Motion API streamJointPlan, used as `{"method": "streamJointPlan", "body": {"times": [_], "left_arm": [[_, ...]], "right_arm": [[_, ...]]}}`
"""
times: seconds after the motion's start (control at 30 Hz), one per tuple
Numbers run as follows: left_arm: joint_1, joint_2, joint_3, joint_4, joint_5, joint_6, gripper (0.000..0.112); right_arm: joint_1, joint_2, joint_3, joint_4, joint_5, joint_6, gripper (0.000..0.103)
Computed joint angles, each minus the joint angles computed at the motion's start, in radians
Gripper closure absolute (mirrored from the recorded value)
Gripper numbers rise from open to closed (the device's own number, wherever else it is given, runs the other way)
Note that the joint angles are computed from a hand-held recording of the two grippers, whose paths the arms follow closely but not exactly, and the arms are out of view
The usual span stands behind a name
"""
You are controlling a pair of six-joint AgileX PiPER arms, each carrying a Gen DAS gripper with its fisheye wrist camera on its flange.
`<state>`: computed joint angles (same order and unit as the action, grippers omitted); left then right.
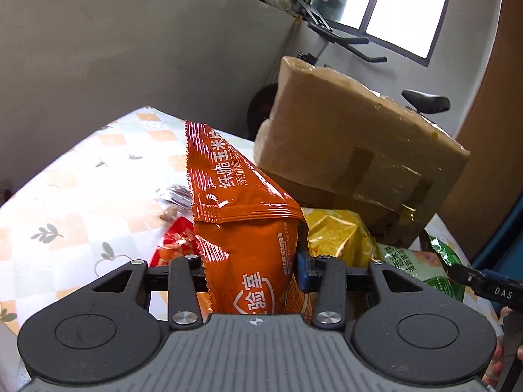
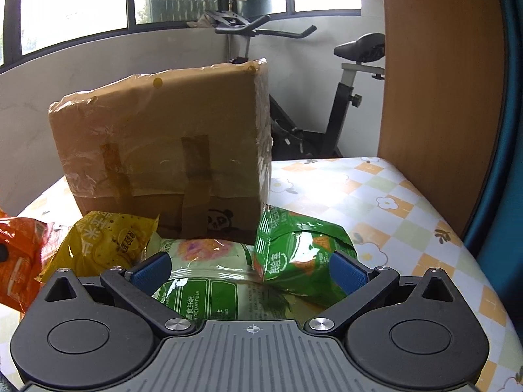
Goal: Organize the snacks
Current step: 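Lift the orange bag with the left tool while the right tool lifts the green pack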
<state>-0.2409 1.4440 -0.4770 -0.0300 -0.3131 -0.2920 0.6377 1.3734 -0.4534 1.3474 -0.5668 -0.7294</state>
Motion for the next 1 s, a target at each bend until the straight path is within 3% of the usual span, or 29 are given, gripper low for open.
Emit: {"method": "streamJointPlan", "body": {"times": [0.3, 0.47, 0.73, 0.87, 1.0], "left_arm": [[-0.044, -0.091, 0.056, -0.305, -0.025, 0.272, 0.067], [-0.042, -0.116, 0.08, -0.342, -0.023, 0.281, 0.067], [-0.082, -0.167, 0.135, -0.453, -0.068, 0.357, 0.067], [-0.093, -0.173, 0.15, -0.488, -0.086, 0.369, 0.067], [-0.077, -0.171, 0.156, -0.448, -0.087, 0.342, 0.067]], "right_arm": [[0.057, -0.052, 0.044, 0.054, -0.016, -0.024, 0.0], [0.076, -0.076, 0.042, 0.16, -0.054, -0.102, 0.0], [0.05, -0.151, 0.088, 0.106, -0.133, -0.154, 0.0], [0.046, -0.107, 0.154, -0.071, -0.239, -0.045, 0.0], [-0.121, -0.069, 0.131, -0.231, -0.091, 0.078, 0.001]]}}
